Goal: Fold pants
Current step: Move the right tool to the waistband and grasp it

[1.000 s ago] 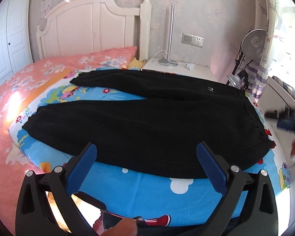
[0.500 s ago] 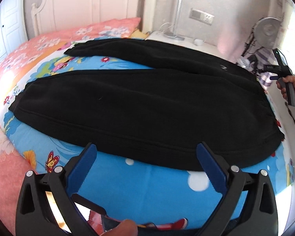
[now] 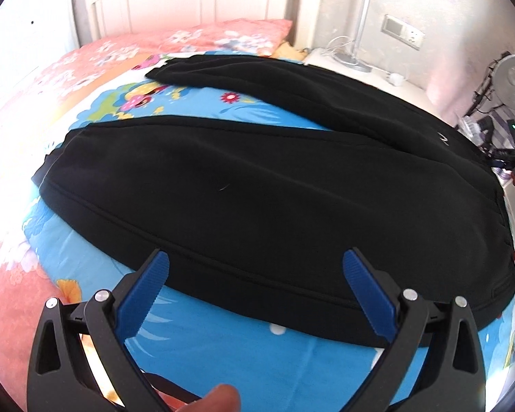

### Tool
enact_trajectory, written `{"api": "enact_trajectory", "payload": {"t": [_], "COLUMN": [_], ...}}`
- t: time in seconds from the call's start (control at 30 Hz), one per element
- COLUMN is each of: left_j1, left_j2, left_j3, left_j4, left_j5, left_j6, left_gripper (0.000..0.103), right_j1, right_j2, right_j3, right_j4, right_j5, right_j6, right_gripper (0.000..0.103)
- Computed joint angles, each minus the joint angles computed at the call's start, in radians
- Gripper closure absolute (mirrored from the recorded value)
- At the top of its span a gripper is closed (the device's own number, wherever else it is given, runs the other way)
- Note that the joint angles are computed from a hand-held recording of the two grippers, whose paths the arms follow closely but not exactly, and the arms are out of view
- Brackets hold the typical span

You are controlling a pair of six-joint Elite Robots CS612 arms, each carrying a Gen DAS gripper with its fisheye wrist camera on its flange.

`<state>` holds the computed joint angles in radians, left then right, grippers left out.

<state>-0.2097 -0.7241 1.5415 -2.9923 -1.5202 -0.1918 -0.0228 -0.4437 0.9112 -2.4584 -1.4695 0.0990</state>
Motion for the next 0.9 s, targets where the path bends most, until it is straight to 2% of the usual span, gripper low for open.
{"api": "enact_trajectory", "payload": {"t": [0.1,0.23,0.27,0.33,0.4,0.53,0.57,0.7,0.8,0.9], "left_j1": [0.004,0.007,0.009,0.011,0.014,0.02,0.023,0.029,0.033,0.036], "left_j2": [0.005,0.006,0.007,0.006,0.002,-0.005,-0.007,-0.017,-0.026,-0.031], "left_j3": [-0.012,-0.012,-0.013,-0.008,0.001,0.019,0.024,0.052,0.072,0.083], "left_j4": [0.011,0.002,-0.002,-0.019,-0.044,-0.087,-0.099,-0.151,-0.182,-0.201], "left_j5": [0.008,0.001,-0.006,-0.017,-0.03,-0.047,-0.051,-0.072,-0.079,-0.079], "left_j6": [-0.015,-0.023,-0.028,-0.035,-0.038,-0.041,-0.042,-0.049,-0.056,-0.057], "left_gripper": [0.002,0.002,0.002,0.002,0.002,0.002,0.002,0.002,0.002,0.002], "right_j1": [0.003,0.036,0.048,0.065,0.096,0.138,0.149,0.201,0.226,0.225], "right_j2": [-0.022,-0.081,-0.103,-0.15,-0.203,-0.268,-0.279,-0.302,-0.308,-0.308], "right_j3": [0.028,0.108,0.141,0.22,0.312,0.445,0.478,0.573,0.636,0.678], "right_j4": [-0.045,-0.167,-0.217,-0.331,-0.451,-0.585,-0.607,-0.619,-0.634,-0.635], "right_j5": [0.001,-0.091,-0.118,-0.124,-0.144,-0.114,-0.088,-0.072,-0.083,-0.069], "right_j6": [-0.016,-0.056,-0.062,-0.07,-0.126,-0.158,-0.157,-0.193,-0.14,0.004], "right_gripper": [0.064,0.076,0.092,0.094,0.095,0.096,0.096,0.096,0.096,0.097]}}
